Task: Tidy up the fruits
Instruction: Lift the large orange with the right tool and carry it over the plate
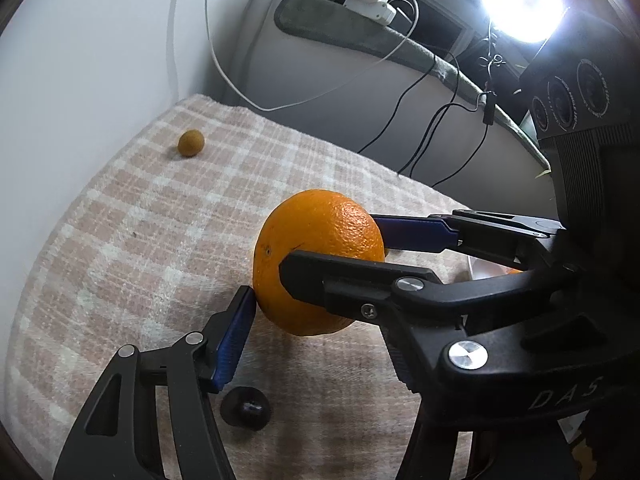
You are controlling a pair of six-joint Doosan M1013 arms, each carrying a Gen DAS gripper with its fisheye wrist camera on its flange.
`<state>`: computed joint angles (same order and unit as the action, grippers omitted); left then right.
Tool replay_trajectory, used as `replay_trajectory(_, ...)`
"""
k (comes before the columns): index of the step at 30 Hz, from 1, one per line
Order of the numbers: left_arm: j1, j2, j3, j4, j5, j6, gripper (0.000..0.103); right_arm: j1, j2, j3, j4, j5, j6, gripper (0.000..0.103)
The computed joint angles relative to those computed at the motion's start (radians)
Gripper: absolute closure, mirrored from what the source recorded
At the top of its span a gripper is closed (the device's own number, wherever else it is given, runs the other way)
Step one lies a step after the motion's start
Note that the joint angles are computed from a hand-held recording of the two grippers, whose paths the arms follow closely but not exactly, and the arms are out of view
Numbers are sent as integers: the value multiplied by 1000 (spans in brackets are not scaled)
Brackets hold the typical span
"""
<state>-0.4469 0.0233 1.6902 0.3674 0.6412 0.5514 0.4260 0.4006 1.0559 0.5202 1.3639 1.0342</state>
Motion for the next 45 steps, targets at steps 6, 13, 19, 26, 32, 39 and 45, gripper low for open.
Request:
replay_trajectory(6,-16,4,-19,16,4,6,42,-10,-18,8,6,-17,-9,39)
replay_trajectory(13,-39,22,-47,27,-4,16,42,-40,-44,29,13,-38,-20,39)
replay_trajectory(19,-58,46,-77,17,-11,44,42,-77,-68,54,16,-56,-30,39)
replay_trajectory(26,-78,82,-124,-12,-14,95,42,-124,-80,69,20,-67,-32,39)
replay_trajectory(32,-89,113,-162,-50,-10,147,42,-158,-86,75,16,-68,-26,39)
replay_trajectory(39,-98,148,-207,-100,1,210,42,-185,-88,76,7,-69,-1,39)
replay_trajectory(45,-103,172,-240,-127,16,249,42,-201,-86,72,0,-71,20,39)
